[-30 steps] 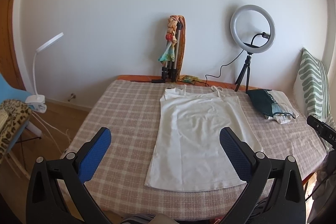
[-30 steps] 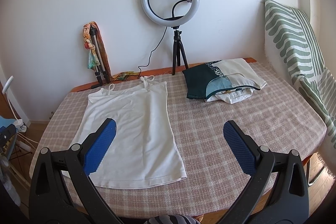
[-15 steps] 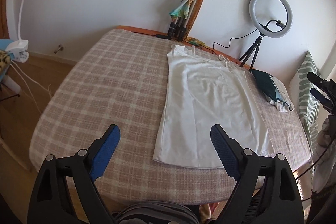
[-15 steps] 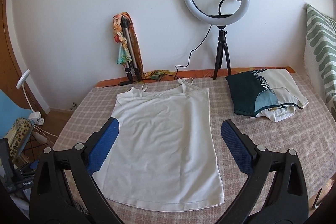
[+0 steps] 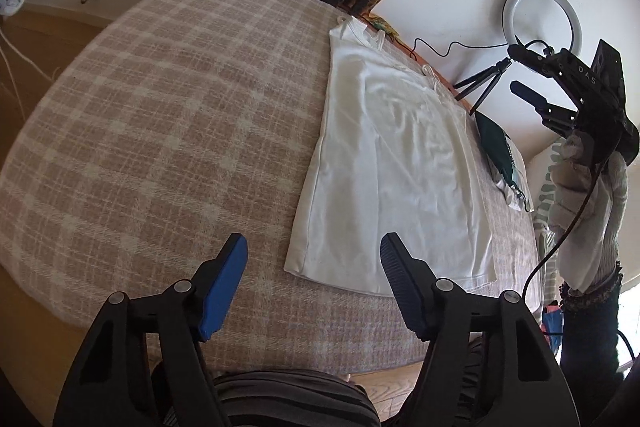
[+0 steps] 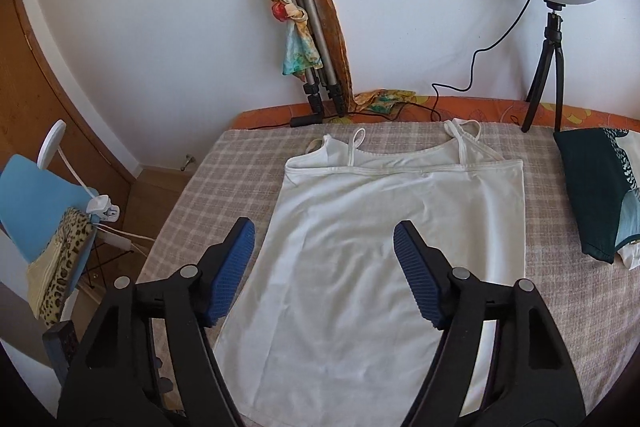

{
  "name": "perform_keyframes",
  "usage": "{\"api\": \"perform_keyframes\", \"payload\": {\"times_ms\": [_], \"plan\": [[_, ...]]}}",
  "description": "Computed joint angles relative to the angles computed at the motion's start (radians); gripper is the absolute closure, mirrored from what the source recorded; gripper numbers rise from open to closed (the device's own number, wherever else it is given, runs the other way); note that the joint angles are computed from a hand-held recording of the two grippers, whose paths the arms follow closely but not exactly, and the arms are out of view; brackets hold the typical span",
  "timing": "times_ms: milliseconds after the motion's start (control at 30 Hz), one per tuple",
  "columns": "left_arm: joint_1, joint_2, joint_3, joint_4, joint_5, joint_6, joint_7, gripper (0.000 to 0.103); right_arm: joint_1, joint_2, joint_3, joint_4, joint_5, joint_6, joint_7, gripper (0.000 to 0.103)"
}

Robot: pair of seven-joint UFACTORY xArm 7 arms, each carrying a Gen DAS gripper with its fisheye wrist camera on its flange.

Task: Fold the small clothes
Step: 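Move left tool to the tank top hem while right tool reaches its strap, then close left tool on the side hem while right tool grips the shoulder edge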

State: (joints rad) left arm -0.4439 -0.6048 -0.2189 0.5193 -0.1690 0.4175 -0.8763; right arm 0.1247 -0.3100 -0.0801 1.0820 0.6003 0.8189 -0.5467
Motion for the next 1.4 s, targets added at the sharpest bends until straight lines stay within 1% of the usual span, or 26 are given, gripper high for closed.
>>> {"api": "perform_keyframes", "payload": {"times_ms": [100,200,300,433,567,633,733,867,933,1000,1167,1200,1233,1267,1300,1333,1367,1400], "plan": [[-0.04,0.059,0.041,0.033,-0.018,0.014,0.078,0.036,0.021,0.119,0.027,0.091,0.01,0.031,0.015,0.032],[-0.063,0.099,0.071,0.055,-0.056,0.025,0.152,0.042,0.018,0.246,0.067,0.194,0.003,0.079,0.057,0.042],[-0.09,0.118,0.107,0.054,-0.129,0.01,0.225,0.043,0.009,0.361,0.111,0.283,-0.026,0.098,0.111,0.043],[-0.093,0.142,0.128,0.064,-0.192,0.01,0.301,0.044,-0.003,0.489,0.154,0.378,-0.05,0.106,0.182,0.043],[-0.11,0.185,0.153,0.092,-0.268,0.026,0.399,0.047,0.006,0.585,0.181,0.445,-0.129,0.099,0.274,0.046],[-0.109,0.201,0.154,0.105,-0.301,0.037,0.442,0.049,0.014,0.62,0.19,0.475,-0.169,0.099,0.31,0.047],[-0.092,0.22,0.143,0.123,-0.33,0.044,0.481,0.05,0.03,0.676,0.198,0.534,-0.231,0.094,0.358,0.048],[-0.055,0.256,0.118,0.159,-0.31,0.058,0.508,0.05,0.062,0.752,0.196,0.625,-0.331,0.092,0.414,0.049],[-0.044,0.274,0.111,0.177,-0.301,0.066,0.527,0.051,0.084,0.782,0.187,0.667,-0.395,0.095,0.445,0.049],[-0.033,0.281,0.105,0.186,-0.296,0.07,0.537,0.052,0.097,0.808,0.184,0.703,-0.437,0.103,0.466,0.05],[-0.01,0.293,0.079,0.194,-0.254,0.061,0.533,0.062,0.14,0.844,0.17,0.755,-0.551,0.118,0.493,0.053],[-0.011,0.295,0.082,0.197,-0.251,0.065,0.545,0.067,0.146,0.85,0.168,0.762,-0.569,0.12,0.492,0.053],[-0.014,0.316,0.082,0.213,-0.251,0.068,0.555,0.076,0.153,0.855,0.166,0.769,-0.587,0.123,0.491,0.053],[-0.01,0.324,0.076,0.221,-0.238,0.07,0.554,0.078,0.164,0.866,0.162,0.782,-0.608,0.129,0.494,0.053],[-0.007,0.339,0.07,0.238,-0.227,0.075,0.553,0.082,0.175,0.876,0.158,0.793,-0.627,0.133,0.499,0.056],[-0.009,0.346,0.067,0.243,-0.225,0.074,0.558,0.087,0.182,0.886,0.157,0.805,-0.642,0.141,0.5,0.061],[-0.008,0.353,0.063,0.249,-0.221,0.073,0.56,0.09,0.19,0.895,0.154,0.815,-0.657,0.147,0.499,0.062],[-0.014,0.353,0.068,0.244,-0.237,0.063,0.578,0.096,0.197,0.898,0.152,0.816,-0.67,0.142,0.499,0.065]]}}
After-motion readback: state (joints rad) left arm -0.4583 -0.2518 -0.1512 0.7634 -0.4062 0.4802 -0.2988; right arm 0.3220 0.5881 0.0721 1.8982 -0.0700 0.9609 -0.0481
